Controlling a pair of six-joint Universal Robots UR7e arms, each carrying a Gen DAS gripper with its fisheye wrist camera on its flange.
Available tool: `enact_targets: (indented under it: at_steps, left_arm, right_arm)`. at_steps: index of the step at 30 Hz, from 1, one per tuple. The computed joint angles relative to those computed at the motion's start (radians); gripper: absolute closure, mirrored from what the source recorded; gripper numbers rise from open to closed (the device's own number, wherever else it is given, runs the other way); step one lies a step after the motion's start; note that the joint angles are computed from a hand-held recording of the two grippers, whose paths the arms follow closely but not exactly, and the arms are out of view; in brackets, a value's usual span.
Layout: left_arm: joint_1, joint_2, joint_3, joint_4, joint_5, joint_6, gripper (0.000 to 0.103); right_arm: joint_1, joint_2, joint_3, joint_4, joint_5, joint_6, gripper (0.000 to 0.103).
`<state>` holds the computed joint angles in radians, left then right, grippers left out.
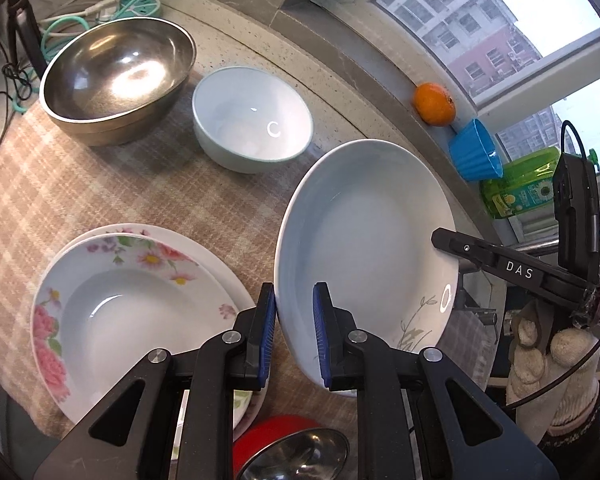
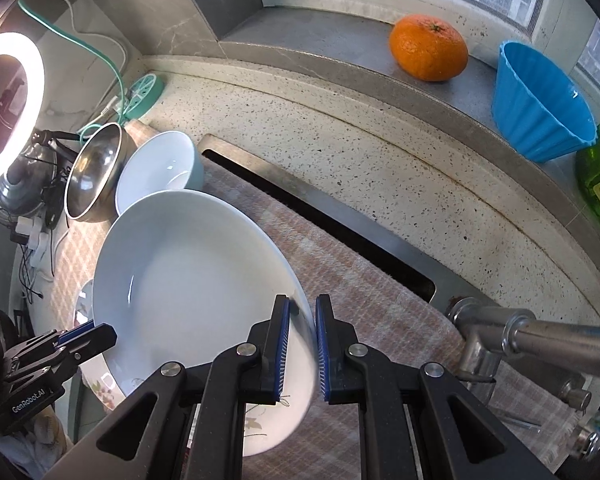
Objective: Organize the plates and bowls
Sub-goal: 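Lift the white leaf-pattern plate with both tools and carry it toward the pink plates, then lower the white plate with both tools onto the pink-rose plate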
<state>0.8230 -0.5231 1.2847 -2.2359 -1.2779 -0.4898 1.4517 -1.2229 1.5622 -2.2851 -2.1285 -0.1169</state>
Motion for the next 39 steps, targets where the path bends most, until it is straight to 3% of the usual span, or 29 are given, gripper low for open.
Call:
enact_targets:
  at_steps: [22, 39]
  left_arm:
    - [0.069, -0.154, 0.109, 0.013, 0.026, 0.064, 0.087]
    - [0.126, -0.232, 0.171, 0.038, 0.035, 0.105, 0.087]
  right_arm:
    - [0.129, 0.085, 0.040, -0.038, -0.031, 0.119, 0.091]
    - [0.171, 0.150, 0.080, -0.049, -0.035, 0.199, 0.091]
